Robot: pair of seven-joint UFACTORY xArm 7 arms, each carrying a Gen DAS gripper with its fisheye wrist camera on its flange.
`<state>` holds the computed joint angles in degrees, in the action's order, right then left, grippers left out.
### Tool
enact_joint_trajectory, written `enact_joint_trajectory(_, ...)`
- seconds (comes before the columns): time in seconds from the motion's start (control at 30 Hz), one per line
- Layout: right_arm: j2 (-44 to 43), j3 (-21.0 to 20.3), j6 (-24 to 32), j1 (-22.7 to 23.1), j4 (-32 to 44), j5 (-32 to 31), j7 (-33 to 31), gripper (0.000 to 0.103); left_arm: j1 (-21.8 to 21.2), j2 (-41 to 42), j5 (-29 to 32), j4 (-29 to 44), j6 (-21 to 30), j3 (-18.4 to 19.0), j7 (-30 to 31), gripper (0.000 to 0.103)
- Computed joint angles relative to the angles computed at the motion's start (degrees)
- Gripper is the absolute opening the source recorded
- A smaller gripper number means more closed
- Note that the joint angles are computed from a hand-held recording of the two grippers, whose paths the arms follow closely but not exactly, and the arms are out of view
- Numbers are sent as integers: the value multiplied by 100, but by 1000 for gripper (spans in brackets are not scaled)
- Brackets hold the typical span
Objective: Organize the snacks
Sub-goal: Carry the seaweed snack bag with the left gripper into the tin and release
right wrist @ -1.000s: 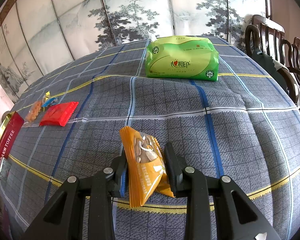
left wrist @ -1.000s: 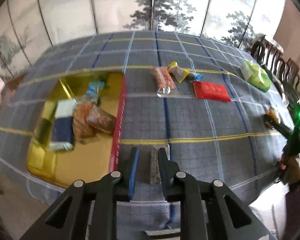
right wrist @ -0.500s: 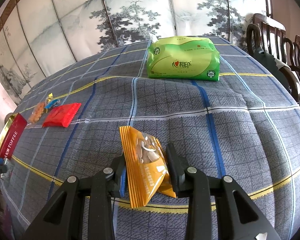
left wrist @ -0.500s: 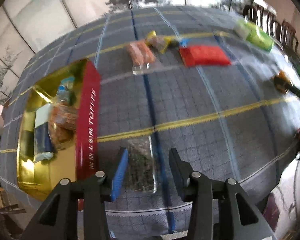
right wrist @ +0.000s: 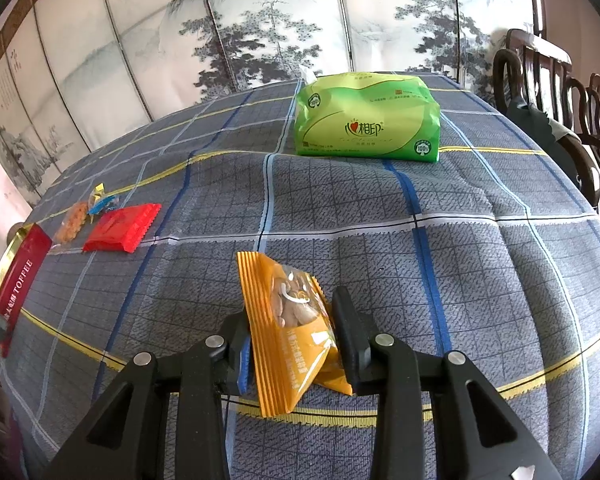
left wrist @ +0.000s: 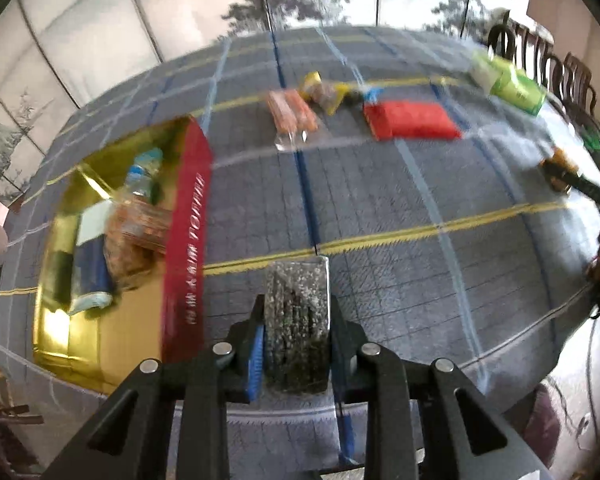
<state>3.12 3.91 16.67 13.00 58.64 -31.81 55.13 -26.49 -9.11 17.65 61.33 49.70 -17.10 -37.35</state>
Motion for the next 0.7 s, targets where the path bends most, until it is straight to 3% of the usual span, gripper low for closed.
enact_joint_trajectory(0.3,-37,2,20,-23,-37,3,-47,32,145,-572,-253,-105,69,18,-89,27)
enact_joint_trajectory(0.7,-56,32,67,-27,-32,-36,-13,32,793,-1123,-273,-451,53,203,-90,27)
